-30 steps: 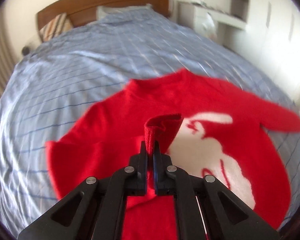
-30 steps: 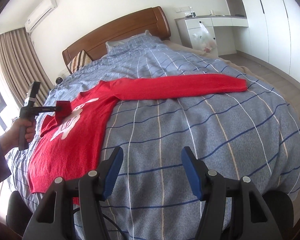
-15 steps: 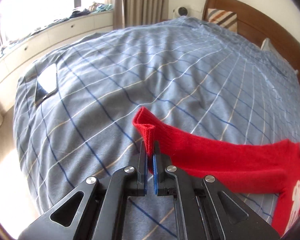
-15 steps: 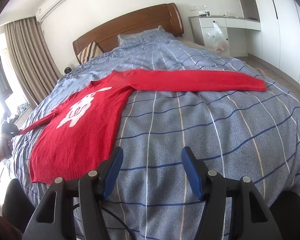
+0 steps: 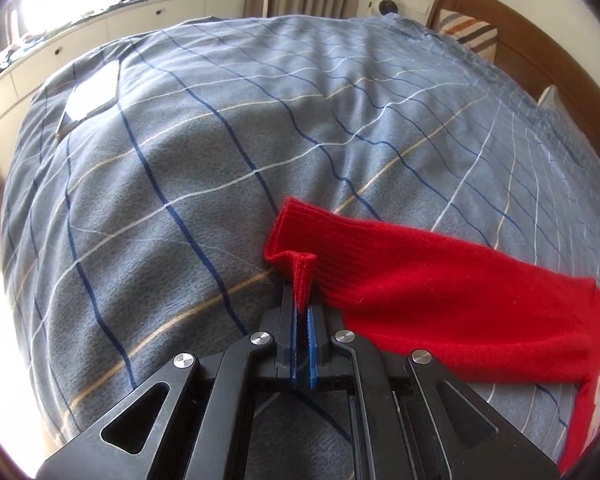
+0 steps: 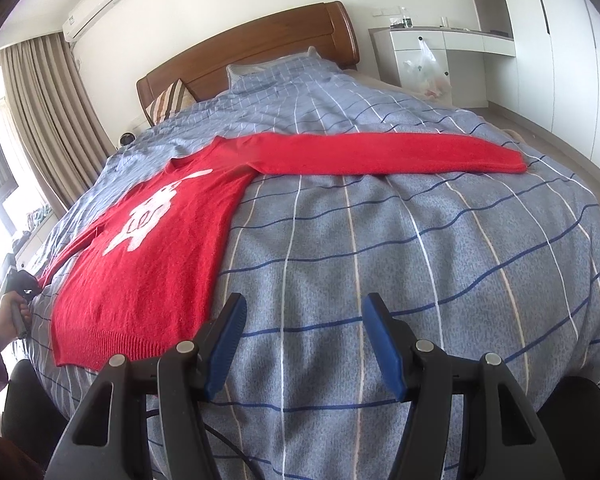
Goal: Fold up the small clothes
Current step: 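Grasp the other sleeve cuff with the left gripper and pull it outward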
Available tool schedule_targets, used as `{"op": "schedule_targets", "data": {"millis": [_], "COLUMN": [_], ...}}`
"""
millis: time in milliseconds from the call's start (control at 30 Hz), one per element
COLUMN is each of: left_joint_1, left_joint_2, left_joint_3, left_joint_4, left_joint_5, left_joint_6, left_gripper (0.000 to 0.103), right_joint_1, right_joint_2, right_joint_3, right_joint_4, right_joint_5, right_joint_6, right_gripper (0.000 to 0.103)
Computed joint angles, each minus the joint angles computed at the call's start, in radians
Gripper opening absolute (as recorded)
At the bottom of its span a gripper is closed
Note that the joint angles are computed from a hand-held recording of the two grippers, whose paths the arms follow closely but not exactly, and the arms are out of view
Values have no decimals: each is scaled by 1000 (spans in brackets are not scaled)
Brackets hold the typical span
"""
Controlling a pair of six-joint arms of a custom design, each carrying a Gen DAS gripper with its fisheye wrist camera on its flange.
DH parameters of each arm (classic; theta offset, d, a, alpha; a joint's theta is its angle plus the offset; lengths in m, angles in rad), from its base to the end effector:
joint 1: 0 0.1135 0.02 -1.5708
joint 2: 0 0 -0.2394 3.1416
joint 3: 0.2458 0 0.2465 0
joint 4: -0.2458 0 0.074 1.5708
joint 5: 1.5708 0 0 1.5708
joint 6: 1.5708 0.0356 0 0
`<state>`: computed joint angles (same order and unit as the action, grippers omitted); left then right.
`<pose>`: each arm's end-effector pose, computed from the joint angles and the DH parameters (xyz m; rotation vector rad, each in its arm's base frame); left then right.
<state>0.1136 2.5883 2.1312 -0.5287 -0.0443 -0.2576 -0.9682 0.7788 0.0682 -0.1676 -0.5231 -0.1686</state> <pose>0.5216 0.0611 0.0963 -0.4882 2.5080 0.0011 0.0922 -0.1027 0.0905 0.6879 2.1964 0.0718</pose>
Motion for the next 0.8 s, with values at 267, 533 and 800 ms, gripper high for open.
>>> {"op": "schedule_targets", "data": {"millis": [267,533,800], "left_joint_1": [5,18,18], "left_joint_2": [-8,-2,-16], "left_joint_3": [-40,-37,-51], "left_joint_4": [49,51,54], "left_joint_5": [13,47,47], "left_joint_6": [11,9,11], "left_gripper": [4,5,7], "right_joint_1": [51,66,64], "right_joint_2": [-12,-14,-2], "right_joint_3": [-9,-12,-18], "right_joint_4": [8,13,33], "right_joint_5": [33,45,44], "right_joint_6": [11,21,26], "right_gripper": [60,60,61]}}
